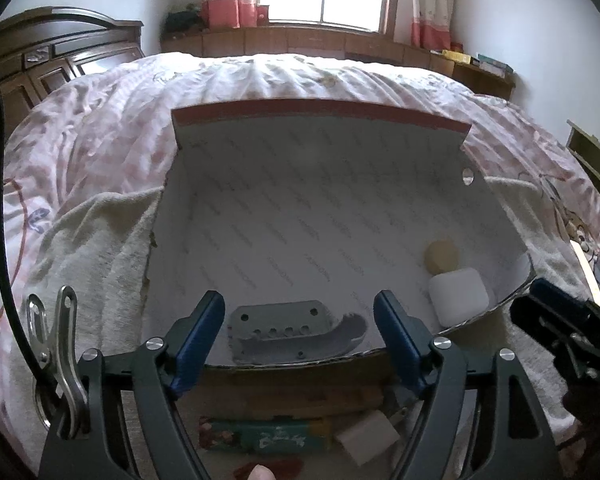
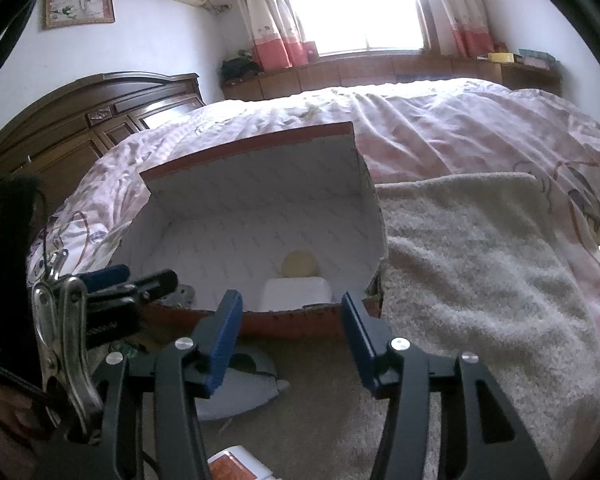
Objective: Organize rigid objects
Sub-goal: 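Withdraw both tools from the box back toward the remaining items, then reach the left tool to the red object while the right tool approaches the white jar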
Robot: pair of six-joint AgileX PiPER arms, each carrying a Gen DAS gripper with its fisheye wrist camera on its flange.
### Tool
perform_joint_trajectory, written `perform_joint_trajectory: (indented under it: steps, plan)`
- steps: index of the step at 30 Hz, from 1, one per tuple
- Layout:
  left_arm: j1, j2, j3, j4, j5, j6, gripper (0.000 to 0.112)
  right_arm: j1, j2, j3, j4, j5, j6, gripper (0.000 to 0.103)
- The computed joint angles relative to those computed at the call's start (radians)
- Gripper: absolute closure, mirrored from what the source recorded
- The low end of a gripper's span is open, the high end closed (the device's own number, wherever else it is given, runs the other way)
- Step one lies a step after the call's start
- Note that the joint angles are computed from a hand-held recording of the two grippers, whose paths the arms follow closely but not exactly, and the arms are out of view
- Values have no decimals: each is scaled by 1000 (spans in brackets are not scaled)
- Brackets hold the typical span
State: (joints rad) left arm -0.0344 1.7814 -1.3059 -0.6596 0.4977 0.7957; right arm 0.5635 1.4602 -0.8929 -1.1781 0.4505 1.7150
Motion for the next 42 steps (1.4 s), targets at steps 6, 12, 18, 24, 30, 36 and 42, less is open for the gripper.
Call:
perform_joint_trajectory:
  steps: [6, 12, 18, 24, 30, 36, 42]
  plan:
    - [35, -54, 44, -59, 5, 70, 34, 22, -16, 12, 2, 21, 9, 49]
    - [73, -109, 110, -94, 8, 137, 34, 49, -33, 22, 14, 49, 4, 49]
    - [128, -153, 183, -133, 18, 196, 34, 88, -46, 37, 36, 83, -5, 49]
    - [167, -176, 248, -145, 38, 224, 34, 122, -67, 70, 66, 112, -6, 49]
    - [187, -191, 310, -147, 47, 247, 34, 147, -80, 105, 91, 119, 0, 49]
    - [184, -185, 343, -141, 53, 253, 34, 184, -93, 127, 109, 138, 6, 49]
    - [146, -172, 349, -111, 25, 200, 34, 234, -103, 148, 124, 165, 15, 49]
